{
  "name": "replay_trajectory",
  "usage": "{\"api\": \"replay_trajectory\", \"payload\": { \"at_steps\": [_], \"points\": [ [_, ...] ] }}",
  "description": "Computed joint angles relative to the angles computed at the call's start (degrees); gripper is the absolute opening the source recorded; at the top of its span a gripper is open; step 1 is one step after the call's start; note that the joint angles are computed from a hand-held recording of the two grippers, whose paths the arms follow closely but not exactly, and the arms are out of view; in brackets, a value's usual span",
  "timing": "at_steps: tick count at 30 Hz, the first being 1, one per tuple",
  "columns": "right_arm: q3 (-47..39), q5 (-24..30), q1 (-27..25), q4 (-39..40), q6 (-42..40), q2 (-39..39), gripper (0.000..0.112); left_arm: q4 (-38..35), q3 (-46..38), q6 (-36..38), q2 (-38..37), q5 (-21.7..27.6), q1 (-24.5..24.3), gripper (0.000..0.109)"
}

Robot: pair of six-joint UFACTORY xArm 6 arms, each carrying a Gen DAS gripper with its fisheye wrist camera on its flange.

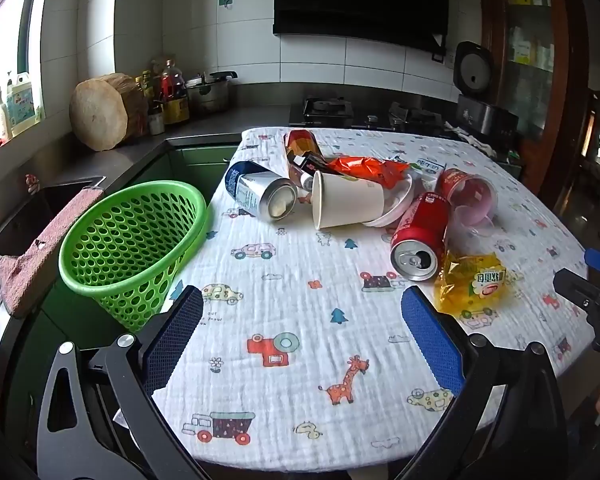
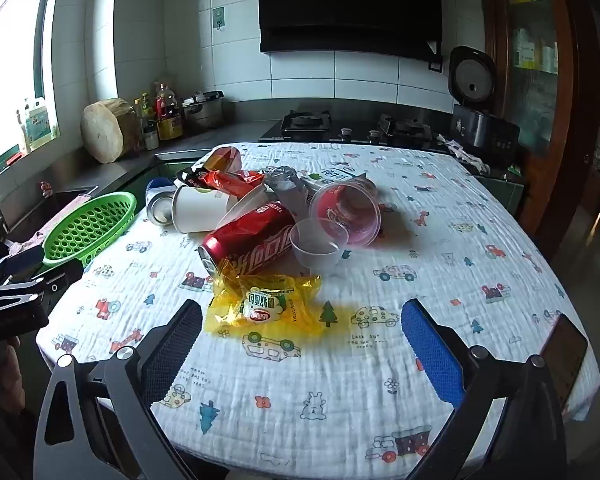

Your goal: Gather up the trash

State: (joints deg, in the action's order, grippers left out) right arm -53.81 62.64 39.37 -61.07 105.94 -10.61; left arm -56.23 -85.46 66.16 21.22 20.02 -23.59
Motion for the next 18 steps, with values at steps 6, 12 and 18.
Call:
{"api": "replay_trajectory", "payload": {
  "at_steps": [6, 12, 18],
  "points": [
    [0.2, -0.4, -0.1, -0.7, 0.6, 0.0, 0.097, -0.4, -0.1, 0.1, 0.5, -1.2, -0.4, 0.098],
    [0.4, -0.4, -0.5, 0.0, -0.1, -0.4, 0.097, -2.9, 0.8, 2.6, -0.4, -1.8, -0.3, 0.098],
    [0.2, -0.1, 0.1, -0.6, 0.7, -0.1, 0.097, -2.0, 0.9, 1.5, -0.2, -2.1, -0.4, 0.098]
  ]
}}
